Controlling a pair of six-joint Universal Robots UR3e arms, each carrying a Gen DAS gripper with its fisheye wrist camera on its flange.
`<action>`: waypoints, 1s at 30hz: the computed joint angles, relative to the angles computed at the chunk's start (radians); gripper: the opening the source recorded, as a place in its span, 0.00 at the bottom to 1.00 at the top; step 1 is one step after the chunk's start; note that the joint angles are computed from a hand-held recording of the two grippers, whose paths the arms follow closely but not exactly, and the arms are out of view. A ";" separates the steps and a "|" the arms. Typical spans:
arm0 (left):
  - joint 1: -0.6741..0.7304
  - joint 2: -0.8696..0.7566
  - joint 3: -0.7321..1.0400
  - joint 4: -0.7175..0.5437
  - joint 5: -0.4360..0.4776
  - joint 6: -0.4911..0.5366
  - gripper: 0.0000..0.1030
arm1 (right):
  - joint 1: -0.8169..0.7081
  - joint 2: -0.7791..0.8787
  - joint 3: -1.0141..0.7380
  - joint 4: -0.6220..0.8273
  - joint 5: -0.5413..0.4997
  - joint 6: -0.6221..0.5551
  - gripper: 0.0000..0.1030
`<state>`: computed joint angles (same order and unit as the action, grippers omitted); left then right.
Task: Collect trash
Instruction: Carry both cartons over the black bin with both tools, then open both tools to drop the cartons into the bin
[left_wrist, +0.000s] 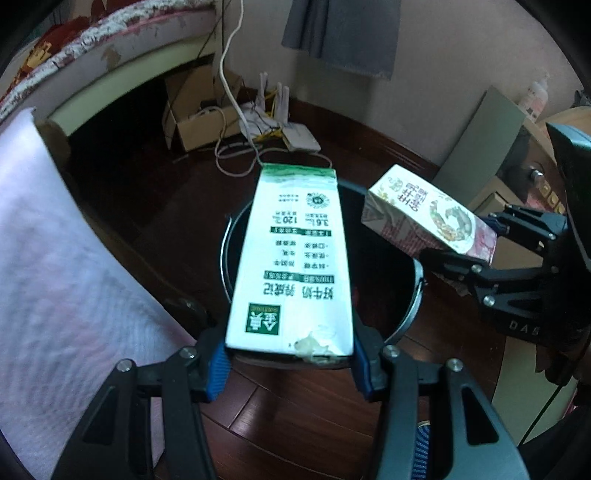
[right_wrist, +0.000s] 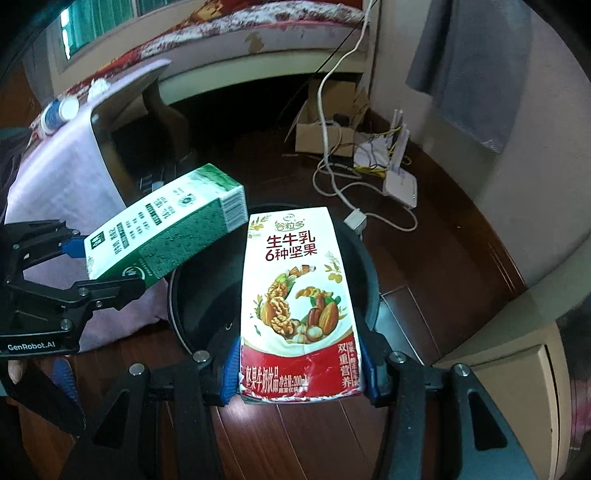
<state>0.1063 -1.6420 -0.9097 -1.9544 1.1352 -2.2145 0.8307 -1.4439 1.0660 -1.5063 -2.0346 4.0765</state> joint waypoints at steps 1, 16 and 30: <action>-0.007 -0.009 -0.004 0.008 0.006 -0.007 0.53 | -0.005 0.005 0.002 -0.005 0.007 -0.010 0.52; -0.032 -0.057 -0.038 0.024 0.032 -0.027 0.53 | -0.072 0.025 0.086 -0.112 0.099 -0.128 0.52; 0.163 0.125 -0.054 0.005 -0.069 -0.030 0.99 | -0.024 0.066 -0.110 0.138 -0.014 -0.020 0.97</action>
